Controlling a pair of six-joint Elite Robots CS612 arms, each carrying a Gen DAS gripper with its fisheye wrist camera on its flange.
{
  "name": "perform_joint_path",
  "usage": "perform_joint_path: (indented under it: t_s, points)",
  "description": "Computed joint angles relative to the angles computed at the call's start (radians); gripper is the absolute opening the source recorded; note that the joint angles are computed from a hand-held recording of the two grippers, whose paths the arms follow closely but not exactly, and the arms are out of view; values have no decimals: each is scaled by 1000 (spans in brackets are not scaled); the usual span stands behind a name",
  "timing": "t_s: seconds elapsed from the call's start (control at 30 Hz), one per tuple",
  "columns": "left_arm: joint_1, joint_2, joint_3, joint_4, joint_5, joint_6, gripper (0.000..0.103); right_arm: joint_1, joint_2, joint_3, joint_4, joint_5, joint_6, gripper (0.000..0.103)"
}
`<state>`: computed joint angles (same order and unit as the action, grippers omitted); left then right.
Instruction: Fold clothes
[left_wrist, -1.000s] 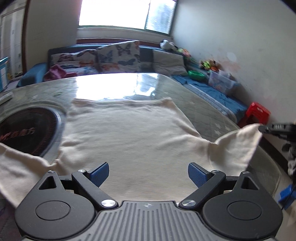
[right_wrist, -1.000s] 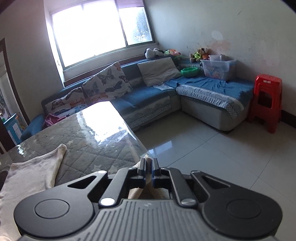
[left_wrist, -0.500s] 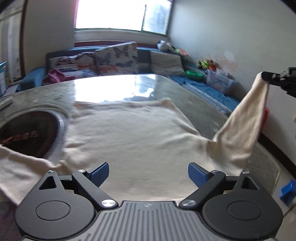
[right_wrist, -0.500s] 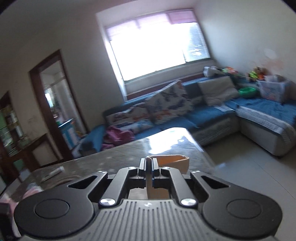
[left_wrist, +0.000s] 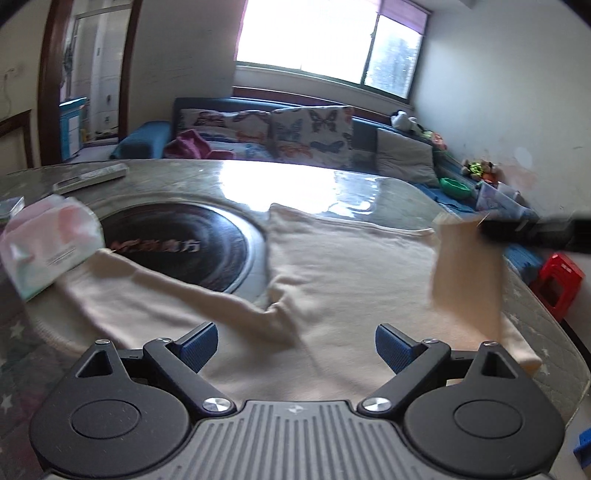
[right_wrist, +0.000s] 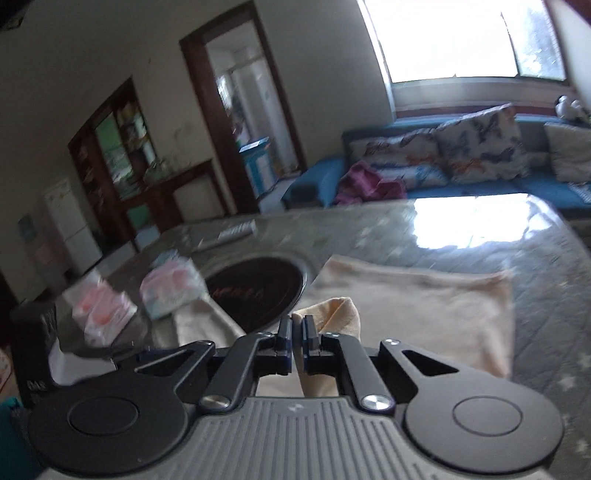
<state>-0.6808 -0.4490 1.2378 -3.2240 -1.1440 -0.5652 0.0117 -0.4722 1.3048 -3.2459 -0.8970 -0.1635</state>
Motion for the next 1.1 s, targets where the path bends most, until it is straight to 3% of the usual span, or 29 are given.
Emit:
perform_joint_path:
  t_s: [0.2,0.37,0.43,0.57,0.67,0.73,0.83,0.9,1.1]
  points:
    - [-1,-1,4,7,2,-9,94,19,16,2,120,34,-108,11]
    - [-1,5,-9,1,-16,12,93,-7,-5,50,79,35,-112,21]
    - [-1,9,-17,-5,-32,29,92,-20,-18,75,53,-3,-107,22]
    - [-1,24,-49,-3,-75,68,80,-43,-40,129,16,-122,-101,22]
    - [-2,38,-77,9,-101,100,78,-58,-46,159,-4,-184,-73,22]
    - [-3,49,-98,26,-108,116,76,-66,-43,168,-17,-201,-41,22]
    - [-1,66,-131,62,-116,126,64,-77,-36,170,-34,-219,0,22]
    - [0,75,-149,87,-116,129,63,-80,-29,159,-51,-220,17,22]
    - [1,89,-175,132,-104,125,48,-64,10,86,-91,-241,-5,22]
